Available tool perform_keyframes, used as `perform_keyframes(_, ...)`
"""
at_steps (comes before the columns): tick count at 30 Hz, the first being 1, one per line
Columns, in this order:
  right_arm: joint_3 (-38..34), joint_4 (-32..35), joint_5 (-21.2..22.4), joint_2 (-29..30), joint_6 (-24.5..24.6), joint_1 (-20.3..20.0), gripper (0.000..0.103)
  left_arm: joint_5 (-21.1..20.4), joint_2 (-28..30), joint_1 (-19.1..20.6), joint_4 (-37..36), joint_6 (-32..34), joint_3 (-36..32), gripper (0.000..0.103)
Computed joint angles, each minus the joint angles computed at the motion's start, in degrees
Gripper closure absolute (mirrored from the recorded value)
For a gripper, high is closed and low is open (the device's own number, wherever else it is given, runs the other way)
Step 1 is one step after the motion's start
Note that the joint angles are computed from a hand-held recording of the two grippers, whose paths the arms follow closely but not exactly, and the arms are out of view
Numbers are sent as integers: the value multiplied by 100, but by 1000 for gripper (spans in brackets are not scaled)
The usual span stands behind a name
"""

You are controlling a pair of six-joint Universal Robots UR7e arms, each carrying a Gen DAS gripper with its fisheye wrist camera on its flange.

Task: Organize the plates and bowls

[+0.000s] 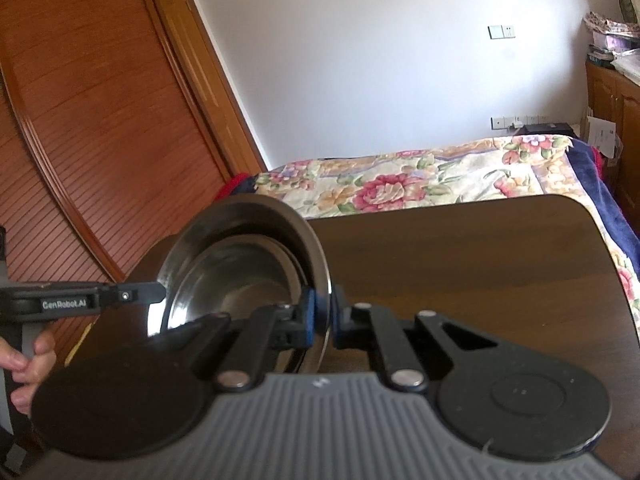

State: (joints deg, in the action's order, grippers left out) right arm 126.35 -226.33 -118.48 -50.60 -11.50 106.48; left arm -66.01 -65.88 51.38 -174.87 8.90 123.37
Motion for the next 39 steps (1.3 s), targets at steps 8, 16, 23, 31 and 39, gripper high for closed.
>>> perform_keyframes(8, 56, -22, -126, -57, -54, 124, 93, 68, -250, -86, 78, 32, 125, 86)
perform_keyframes(16, 205, -257, -201, -89, -76, 355, 93, 185, -688, -253, 154, 12, 411, 86)
perform_keyframes(23, 270, -480, -303, 43, -57, 596, 93, 345, -1203, -371, 310, -51, 757, 86)
perform_keyframes(31, 293, -704, -393, 315, 49, 862, 93, 528, -1955, -475, 723, -251, 1185, 86)
perform_keyframes(39, 280, -778, -388, 549, 128, 1102, 93, 716, -2644, -500, 1187, -399, 1436, 86)
